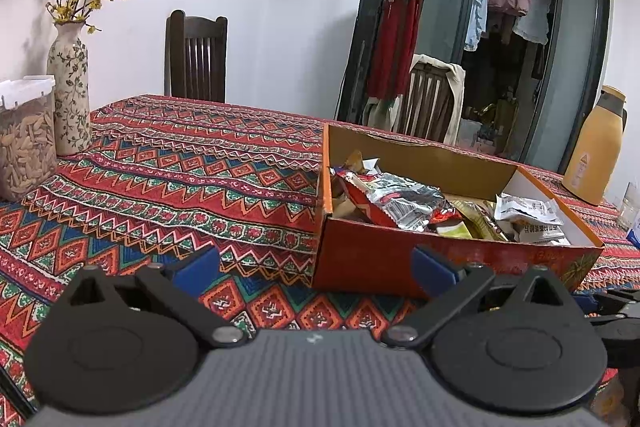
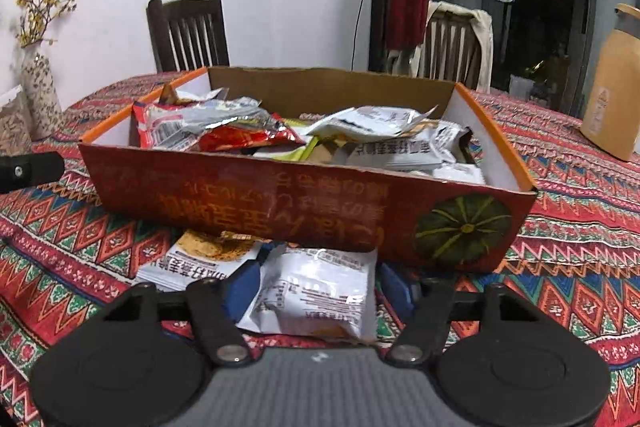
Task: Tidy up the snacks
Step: 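Grasp a white snack packet with the right gripper, then hold the white packet in the right gripper while the left grasps a white-gold cookie packet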
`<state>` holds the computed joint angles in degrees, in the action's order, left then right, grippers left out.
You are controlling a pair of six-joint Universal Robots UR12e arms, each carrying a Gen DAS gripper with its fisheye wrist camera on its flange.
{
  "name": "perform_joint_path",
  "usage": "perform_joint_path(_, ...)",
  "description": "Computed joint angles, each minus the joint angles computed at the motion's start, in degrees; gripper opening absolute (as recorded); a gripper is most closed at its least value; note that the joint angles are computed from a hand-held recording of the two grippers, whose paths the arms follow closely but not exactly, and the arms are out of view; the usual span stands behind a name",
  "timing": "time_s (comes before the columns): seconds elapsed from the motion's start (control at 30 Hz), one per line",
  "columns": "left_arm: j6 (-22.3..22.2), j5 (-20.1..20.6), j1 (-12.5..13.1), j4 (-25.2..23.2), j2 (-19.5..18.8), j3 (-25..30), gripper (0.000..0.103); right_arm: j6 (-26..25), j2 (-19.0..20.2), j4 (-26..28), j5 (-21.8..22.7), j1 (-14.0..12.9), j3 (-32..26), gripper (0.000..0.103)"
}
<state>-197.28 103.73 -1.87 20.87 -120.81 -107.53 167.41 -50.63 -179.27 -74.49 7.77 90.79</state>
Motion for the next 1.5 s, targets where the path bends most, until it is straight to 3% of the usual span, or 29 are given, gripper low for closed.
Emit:
perform_joint_path(0.17,0.11,-0.19,0.0,-0.35,0.03,0.01,0.103,0.78,0.51,-0.11,-0.41,0.26,-0.22,0.062)
perform_joint_path(0.3,-0.08,-0.36,0.04,-1.22,0.05,0.14,0.103,0.21,0.25,-1.04,1.16,0.07,0.54,0.047)
perform_joint_path(0.4,-0.36,-0.49,0.1,-1.88,0.08,0.23,0.103,0.11,-0.14,-2.22,2.66,-0.19,1.46,0.042)
perform_joint_path(0.63,-0.75,-0.63,0.21,-3.57,0.09,0.54,0.103,3.09,-1.17,-8.43,4.08,-1.45,4.27,0.042)
perform_joint_path(1.07,-0.26,0.58,-0.14,-5.13,-0.18,1.14,0.103,10.31,0.3,-18.72,-2.04,-4.11,4.83,0.042)
perform_joint_path(1.5,3.21,4.96,-1.63,-5.71,-0.81,2.2,0.103,8.87,0.93,-25.31,-0.63,-4.17,5.96,0.042)
